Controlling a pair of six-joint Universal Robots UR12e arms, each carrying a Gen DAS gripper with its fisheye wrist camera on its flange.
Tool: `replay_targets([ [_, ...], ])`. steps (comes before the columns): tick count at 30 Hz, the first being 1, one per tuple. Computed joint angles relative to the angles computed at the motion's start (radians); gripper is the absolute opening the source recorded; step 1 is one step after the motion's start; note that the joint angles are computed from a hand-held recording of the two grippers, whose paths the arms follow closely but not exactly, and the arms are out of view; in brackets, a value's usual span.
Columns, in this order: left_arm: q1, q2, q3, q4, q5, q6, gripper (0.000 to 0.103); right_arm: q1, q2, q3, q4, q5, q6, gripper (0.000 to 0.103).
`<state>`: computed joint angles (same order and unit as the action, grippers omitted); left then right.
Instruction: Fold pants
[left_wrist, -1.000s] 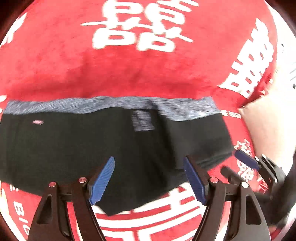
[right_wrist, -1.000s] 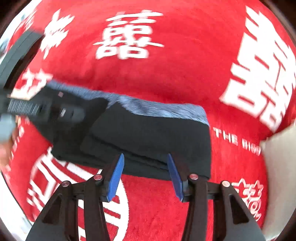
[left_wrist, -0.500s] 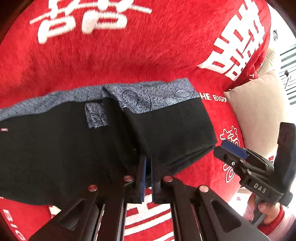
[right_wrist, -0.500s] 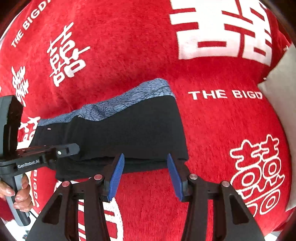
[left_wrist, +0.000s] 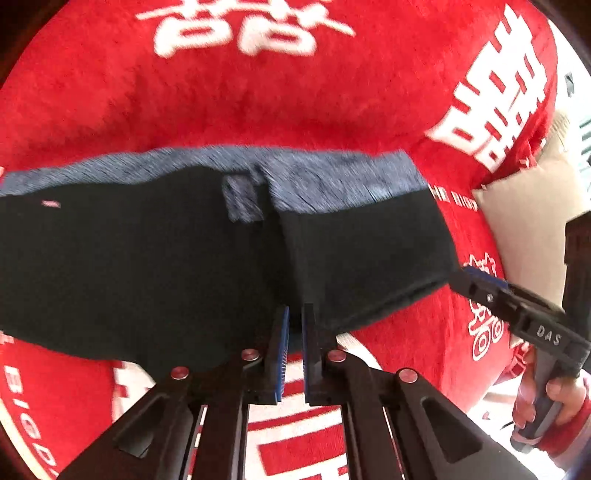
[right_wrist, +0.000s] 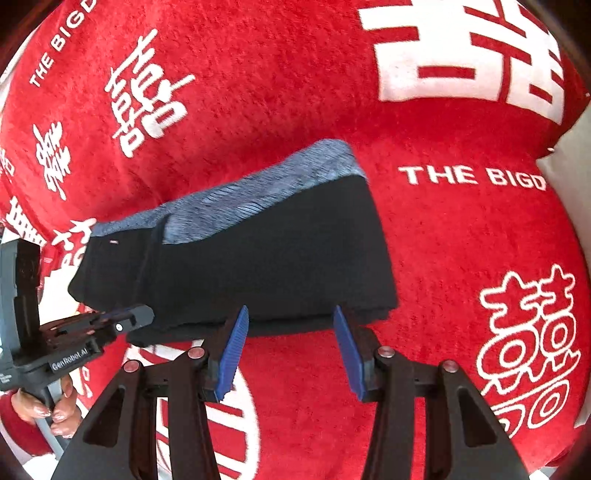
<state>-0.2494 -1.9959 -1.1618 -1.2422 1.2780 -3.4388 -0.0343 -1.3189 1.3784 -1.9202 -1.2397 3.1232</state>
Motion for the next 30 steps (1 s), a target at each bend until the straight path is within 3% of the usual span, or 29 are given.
replay_targets([
  [4, 0.02, -0.019, 0.028, -0.018, 0.014, -0.04, 0.006, 0.016, 0.039, -0.063, 0.02, 0.044, -0.03, 0.068],
  [8, 0.018, -0.013, 0.013, -0.047, 0.094, -0.07, 0.006, 0.06, 0.116, -0.176, 0.081, 0.035, -0.076, 0.068],
  [12, 0.013, 0.016, -0.035, -0.048, 0.184, -0.129, 0.006, 0.135, 0.189, -0.269, 0.095, -0.088, -0.111, 0.069],
  [20, 0.048, 0.067, -0.123, -0.013, 0.172, -0.152, 0.006, 0.262, 0.273, -0.32, 0.066, -0.402, -0.189, 0.071],
  [22, 0.049, 0.069, -0.131, -0.012, 0.165, -0.157, 0.005, 0.275, 0.288, -0.323, 0.087, -0.437, -0.221, 0.036],
  [24, 0.054, 0.075, -0.142, -0.001, 0.155, -0.16, 0.006, 0.27, 0.283, -0.319, 0.062, -0.435, -0.187, 0.016],
  [27, 0.053, 0.076, -0.147, 0.018, 0.159, -0.142, 0.006, 0.253, 0.278, -0.324, 0.016, -0.391, -0.104, 0.014],
  [29, 0.052, 0.07, -0.14, 0.008, 0.162, -0.131, 0.006, 0.245, 0.307, -0.367, 0.077, -0.345, -0.075, 0.015],
  [30, 0.052, 0.068, -0.136, 0.004, 0.157, -0.126, 0.006, 0.238, 0.326, -0.393, 0.133, -0.289, -0.065, 0.024],
])
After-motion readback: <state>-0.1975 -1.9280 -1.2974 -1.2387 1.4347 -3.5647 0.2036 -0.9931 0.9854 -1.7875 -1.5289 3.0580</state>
